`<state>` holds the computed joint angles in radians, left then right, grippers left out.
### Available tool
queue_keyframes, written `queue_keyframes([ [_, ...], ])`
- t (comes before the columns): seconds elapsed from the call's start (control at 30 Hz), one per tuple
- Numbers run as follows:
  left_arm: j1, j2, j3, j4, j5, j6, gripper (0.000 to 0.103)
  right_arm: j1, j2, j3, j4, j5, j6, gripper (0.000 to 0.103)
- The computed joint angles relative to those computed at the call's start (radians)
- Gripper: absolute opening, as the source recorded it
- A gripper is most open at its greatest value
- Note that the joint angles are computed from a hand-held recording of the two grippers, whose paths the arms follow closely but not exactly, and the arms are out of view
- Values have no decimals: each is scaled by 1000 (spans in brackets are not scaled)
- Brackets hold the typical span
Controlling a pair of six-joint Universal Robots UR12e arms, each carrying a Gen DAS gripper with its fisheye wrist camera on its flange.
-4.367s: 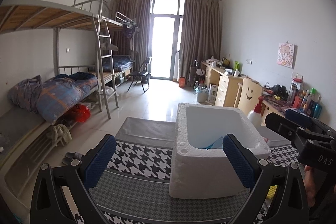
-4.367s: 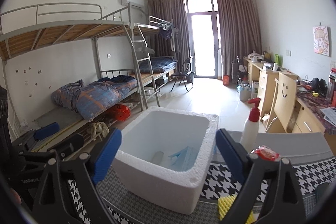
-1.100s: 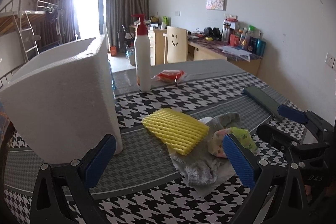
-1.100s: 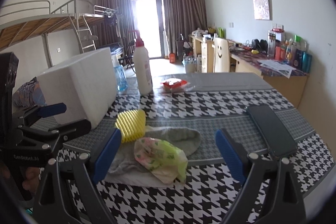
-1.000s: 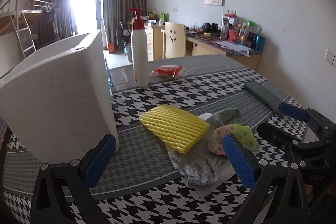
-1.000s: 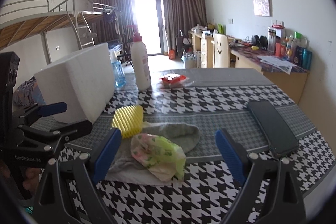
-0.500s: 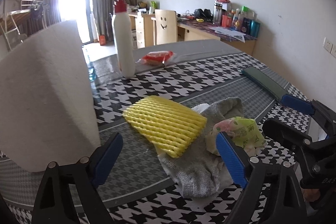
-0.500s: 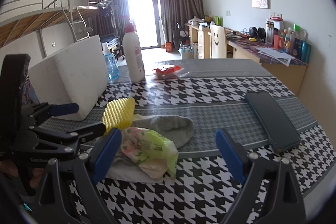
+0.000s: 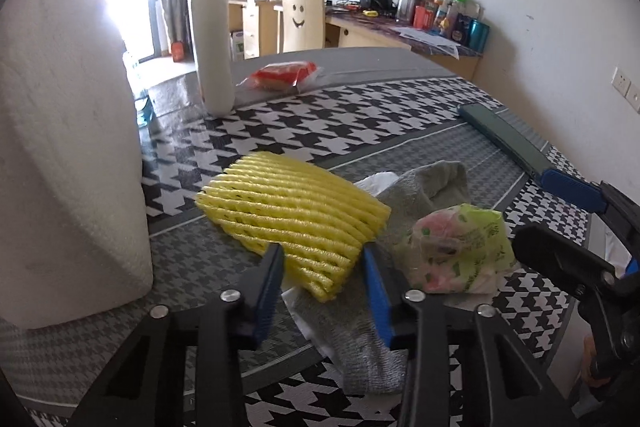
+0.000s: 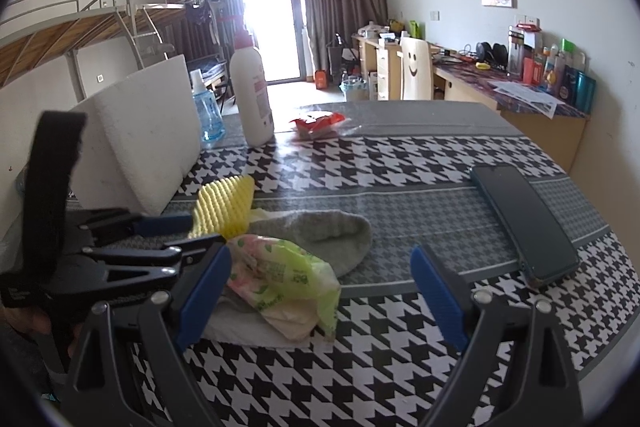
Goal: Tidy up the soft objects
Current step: 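Reach the left tool to the yellow mesh net and close on it, then lift the yellow mesh net with the left tool while the right tool lifts the floral bag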
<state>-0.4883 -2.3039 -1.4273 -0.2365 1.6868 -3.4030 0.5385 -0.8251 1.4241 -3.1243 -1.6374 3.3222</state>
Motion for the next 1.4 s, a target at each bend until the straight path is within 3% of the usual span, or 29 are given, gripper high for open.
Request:
queue_keyframes([
  [0.2,8,6,-17,32,-22,-28,20,3,5,-14,36,7,-21,93],
  [0.53,12,28,-73,192,-34,-45,15,2,11,-21,69,40,-33,93],
  [0.77,6,28,-73,196,-10,-32,15,3,19,-36,116,61,-45,76],
  [0.93,6,29,-79,203,-9,-33,15,5,17,-37,138,62,-50,69],
  [1.03,6,30,-80,196,-14,-35,15,3,17,-39,158,71,-45,54],
  [1.13,5,31,-80,191,-16,-36,15,3,18,-45,195,78,-49,47],
  [1.4,3,35,-90,216,-2,-36,15,0,3,-22,167,82,-30,29],
])
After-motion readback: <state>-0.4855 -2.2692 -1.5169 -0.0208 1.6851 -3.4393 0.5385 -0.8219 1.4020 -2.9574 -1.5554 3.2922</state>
